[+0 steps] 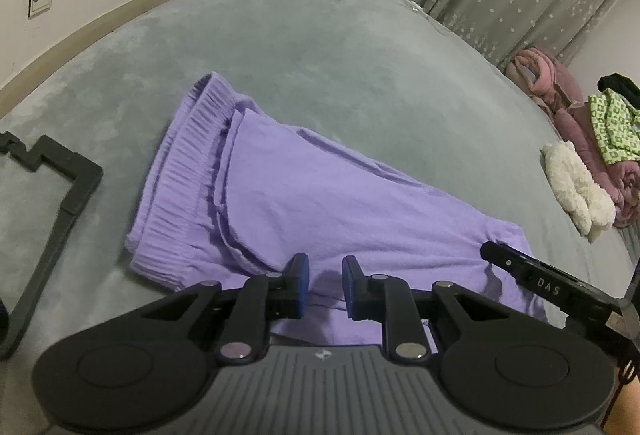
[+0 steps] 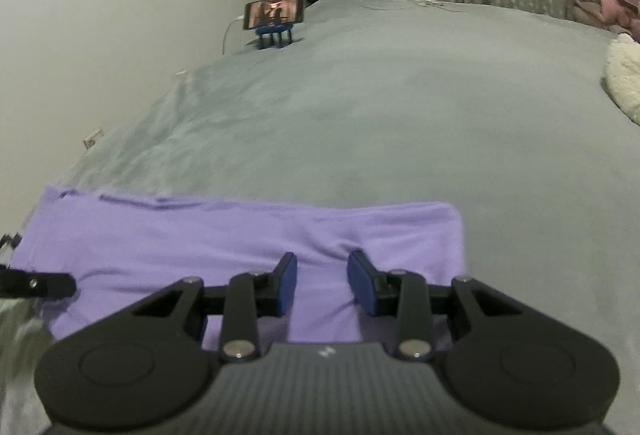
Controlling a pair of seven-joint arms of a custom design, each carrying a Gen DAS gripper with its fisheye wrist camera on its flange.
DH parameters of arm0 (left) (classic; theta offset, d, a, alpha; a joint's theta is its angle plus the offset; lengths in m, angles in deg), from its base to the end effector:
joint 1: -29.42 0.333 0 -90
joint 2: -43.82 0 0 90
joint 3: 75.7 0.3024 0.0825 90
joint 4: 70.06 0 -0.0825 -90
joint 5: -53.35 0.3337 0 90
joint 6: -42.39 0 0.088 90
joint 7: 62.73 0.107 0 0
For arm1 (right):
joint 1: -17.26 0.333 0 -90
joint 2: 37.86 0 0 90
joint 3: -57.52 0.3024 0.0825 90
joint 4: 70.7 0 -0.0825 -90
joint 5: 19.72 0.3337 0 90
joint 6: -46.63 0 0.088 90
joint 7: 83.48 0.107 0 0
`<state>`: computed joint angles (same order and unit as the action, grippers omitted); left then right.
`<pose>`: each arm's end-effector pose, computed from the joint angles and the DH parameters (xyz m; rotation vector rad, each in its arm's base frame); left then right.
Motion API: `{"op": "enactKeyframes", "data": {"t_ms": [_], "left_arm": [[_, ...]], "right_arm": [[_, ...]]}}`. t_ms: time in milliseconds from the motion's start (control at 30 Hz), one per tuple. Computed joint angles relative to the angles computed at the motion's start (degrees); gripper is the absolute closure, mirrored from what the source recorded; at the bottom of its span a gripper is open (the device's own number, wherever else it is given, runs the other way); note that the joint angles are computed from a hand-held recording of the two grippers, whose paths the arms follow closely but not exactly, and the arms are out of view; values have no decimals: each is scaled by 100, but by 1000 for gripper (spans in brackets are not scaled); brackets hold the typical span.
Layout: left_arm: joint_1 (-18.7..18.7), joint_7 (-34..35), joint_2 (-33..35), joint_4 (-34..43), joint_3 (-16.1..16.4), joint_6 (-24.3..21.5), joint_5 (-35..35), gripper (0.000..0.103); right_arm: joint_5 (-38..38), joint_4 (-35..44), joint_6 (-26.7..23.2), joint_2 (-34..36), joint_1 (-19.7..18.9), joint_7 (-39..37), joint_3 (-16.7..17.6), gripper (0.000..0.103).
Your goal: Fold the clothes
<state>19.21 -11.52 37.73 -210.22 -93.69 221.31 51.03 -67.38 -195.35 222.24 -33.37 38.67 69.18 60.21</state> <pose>0.4281 -0.2291 0.4533 -2.1503 1.7345 -1.1052 0.4679 0.2731 0.4516 -1.7737 1.5562 -0.5062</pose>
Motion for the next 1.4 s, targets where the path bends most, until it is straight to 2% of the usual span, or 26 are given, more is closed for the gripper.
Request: {"op": "enactKeyframes", "data": {"t_ms": [100,167,200,267,300,367,433,467,533,667,733,767,800,833,867,933,967,1000,1033,1100,1167,1233,1400], "left_arm": [[31,-33,-106,-117,-8,239,-2,83],[-439,504,-82,-160,348,399,-624,83],[-484,637,-50,-135,358,357,-778,83],[-76,290,16,-72,25,166,-371,83],[-22,238,50,-52,-10,132,-300,83],[-99,296,63,-40,66,100,-394,83],[-92,287,45,-36,71,50,-380,83],[30,129,41,-29,-19,12,-178,83],[73,9,33,-25,-45,-15,-31,83],[-290,450,3,-50,263,30,-622,83],[-262,520,-62,-103,264,113,-721,83],[-103,392,-111,-147,145,182,-592,83],[-12,338,-147,-195,84,283,-567,82],[0,330,-172,-243,92,406,-610,82],[-188,444,-171,-274,269,507,-794,81],[-1024,1058,-86,-251,989,602,-1594,80],[-1272,1384,-37,-210,1174,604,-2016,80],[-1320,1446,10,-187,1211,602,-2107,80],[-1168,1377,46,-182,1076,611,-2014,80],[-374,947,62,-191,373,598,-1487,80],[165,565,53,-195,-87,566,-1036,80],[275,423,57,-195,-156,531,-871,80],[466,118,54,-169,-245,438,-457,80]], "right_arm": [[-95,239,45,124,70,-340,80,67],[488,445,127,338,43,-1156,311,67],[877,565,134,464,-4,-1658,479,67],[1936,802,57,740,-362,-2878,1105,67],[2300,969,-73,890,-407,-3294,1266,67],[2288,1282,-283,1114,-188,-3371,1117,67],[2297,1489,-323,1240,90,-3288,820,67],[2277,1583,-352,1287,257,-3197,634,67],[1857,1818,-499,1409,800,-2685,25,67],[1115,2086,-614,1581,1323,-1778,-586,67],[232,2087,-663,1501,1751,-823,-1101,67],[-215,2031,-573,1437,1899,-314,-1305,67],[-457,1909,-349,1352,1910,32,-1367,67],[-746,1807,-129,1273,1945,427,-1460,67],[-1045,1714,54,1191,1988,798,-1544,67],[-1419,1482,168,983,1986,1047,-1484,67],[-1542,1367,209,892,1961,1095,-1413,67],[-1632,1257,233,807,1929,1130,-1330,67],[-1657,1149,215,732,1889,1152,-1230,67],[-1670,966,129,619,1812,1229,-1035,67],[-1674,808,24,562,1716,1301,-860,67],[-2418,766,-27,497,1742,1937,-896,67],[-2322,557,-264,225,1458,2018,-502,67]]}}
